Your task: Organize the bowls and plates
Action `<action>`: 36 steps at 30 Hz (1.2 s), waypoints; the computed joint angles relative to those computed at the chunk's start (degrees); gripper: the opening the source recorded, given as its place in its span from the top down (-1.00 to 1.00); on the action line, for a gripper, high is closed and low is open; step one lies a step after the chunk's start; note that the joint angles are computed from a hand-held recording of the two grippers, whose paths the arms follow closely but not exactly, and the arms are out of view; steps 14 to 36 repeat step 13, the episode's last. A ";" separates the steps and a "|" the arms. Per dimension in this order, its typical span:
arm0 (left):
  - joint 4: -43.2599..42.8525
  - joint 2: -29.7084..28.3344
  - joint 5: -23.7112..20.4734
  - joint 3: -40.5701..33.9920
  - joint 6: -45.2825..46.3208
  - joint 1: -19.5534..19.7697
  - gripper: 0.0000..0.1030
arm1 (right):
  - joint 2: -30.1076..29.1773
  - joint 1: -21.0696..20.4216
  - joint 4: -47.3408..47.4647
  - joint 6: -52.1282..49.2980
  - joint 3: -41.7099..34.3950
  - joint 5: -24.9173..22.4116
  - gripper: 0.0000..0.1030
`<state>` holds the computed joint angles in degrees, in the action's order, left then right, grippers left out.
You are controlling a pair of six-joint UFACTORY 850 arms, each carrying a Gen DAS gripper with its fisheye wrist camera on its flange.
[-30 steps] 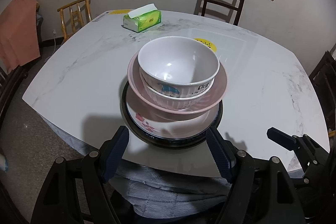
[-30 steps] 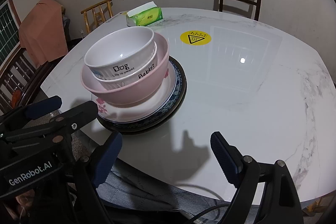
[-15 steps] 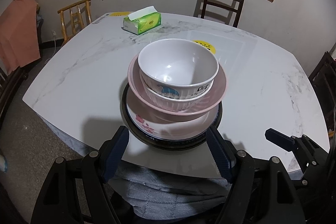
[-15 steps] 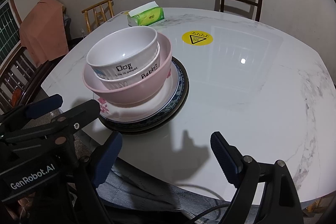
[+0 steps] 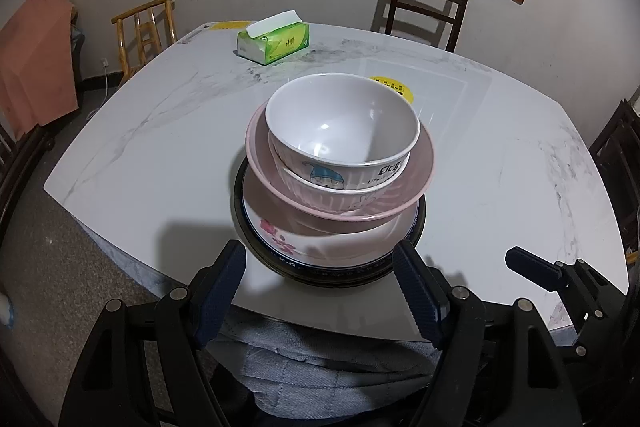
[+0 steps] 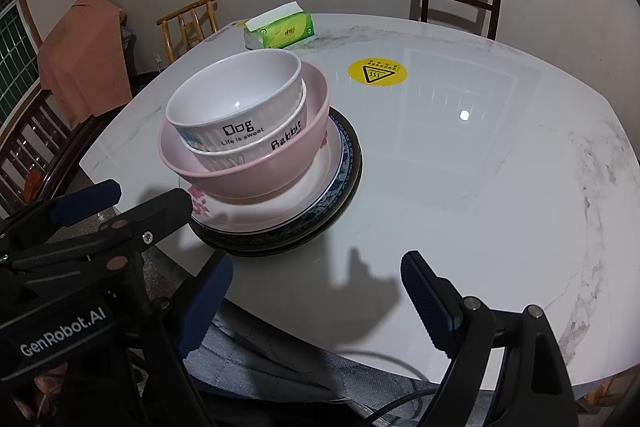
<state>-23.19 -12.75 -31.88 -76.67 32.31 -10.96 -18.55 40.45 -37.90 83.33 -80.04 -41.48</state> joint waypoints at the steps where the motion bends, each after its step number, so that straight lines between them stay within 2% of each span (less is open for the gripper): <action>1: -0.19 -0.02 -0.13 -0.04 0.27 0.01 -0.42 | -0.04 -0.03 0.27 -0.14 -0.04 -0.03 -0.71; 36: -0.90 -0.23 -0.29 -0.11 1.26 0.36 -0.42 | -0.27 0.14 -0.09 -0.37 -0.54 -0.55 -0.71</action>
